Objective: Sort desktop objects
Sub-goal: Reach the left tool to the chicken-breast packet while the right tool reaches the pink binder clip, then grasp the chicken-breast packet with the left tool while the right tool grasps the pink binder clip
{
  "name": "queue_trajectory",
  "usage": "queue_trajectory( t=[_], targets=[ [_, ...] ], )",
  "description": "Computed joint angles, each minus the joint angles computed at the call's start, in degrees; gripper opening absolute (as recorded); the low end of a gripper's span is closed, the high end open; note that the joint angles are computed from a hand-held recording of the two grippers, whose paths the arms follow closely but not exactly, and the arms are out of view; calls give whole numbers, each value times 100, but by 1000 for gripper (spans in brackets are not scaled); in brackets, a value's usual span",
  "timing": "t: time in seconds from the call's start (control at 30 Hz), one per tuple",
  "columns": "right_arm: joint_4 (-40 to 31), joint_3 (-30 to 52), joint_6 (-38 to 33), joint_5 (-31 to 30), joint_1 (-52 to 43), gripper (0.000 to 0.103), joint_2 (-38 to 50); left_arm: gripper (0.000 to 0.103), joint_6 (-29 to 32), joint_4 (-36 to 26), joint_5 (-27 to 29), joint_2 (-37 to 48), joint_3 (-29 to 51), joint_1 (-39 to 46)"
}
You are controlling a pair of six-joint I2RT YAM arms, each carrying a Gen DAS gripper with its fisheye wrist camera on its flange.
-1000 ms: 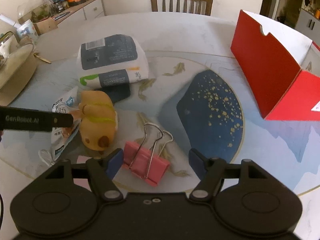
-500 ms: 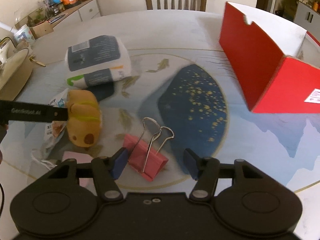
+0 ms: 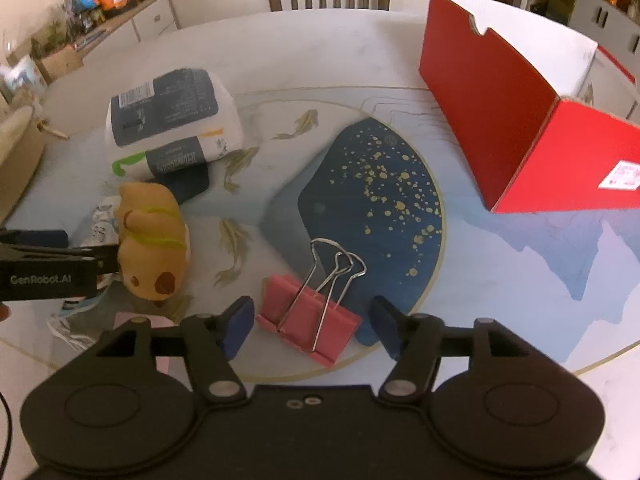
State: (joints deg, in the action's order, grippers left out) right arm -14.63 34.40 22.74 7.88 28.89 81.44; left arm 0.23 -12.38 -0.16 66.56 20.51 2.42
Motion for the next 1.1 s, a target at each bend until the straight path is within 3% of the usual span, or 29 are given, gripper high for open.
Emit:
queue_trajectory(
  t=[0.13,0.33,0.67,0.77,0.8,1.1],
  targets=[
    [-38,-30,-15,131,36,64,-17,84,37,174,-51,-182,-197,-58],
    [3,-133,-48,235,56,64,-93,55,72,258,-38,-558,-406,-153],
    [-42,-222,-30,39,-234,62,-266,52,4,304,12,-634,-454,-116],
    [-4,-249,-37,132,-165,62,-267,48,-15,288,70,-683,-465,-60],
    [35,-280,-25,160,-149,57,-295,47,-27,280,129,-694,-463,3],
    [-60,-345,-138,-1,-319,56,-498,40,87,234,407,-826,-459,303]
  ],
)
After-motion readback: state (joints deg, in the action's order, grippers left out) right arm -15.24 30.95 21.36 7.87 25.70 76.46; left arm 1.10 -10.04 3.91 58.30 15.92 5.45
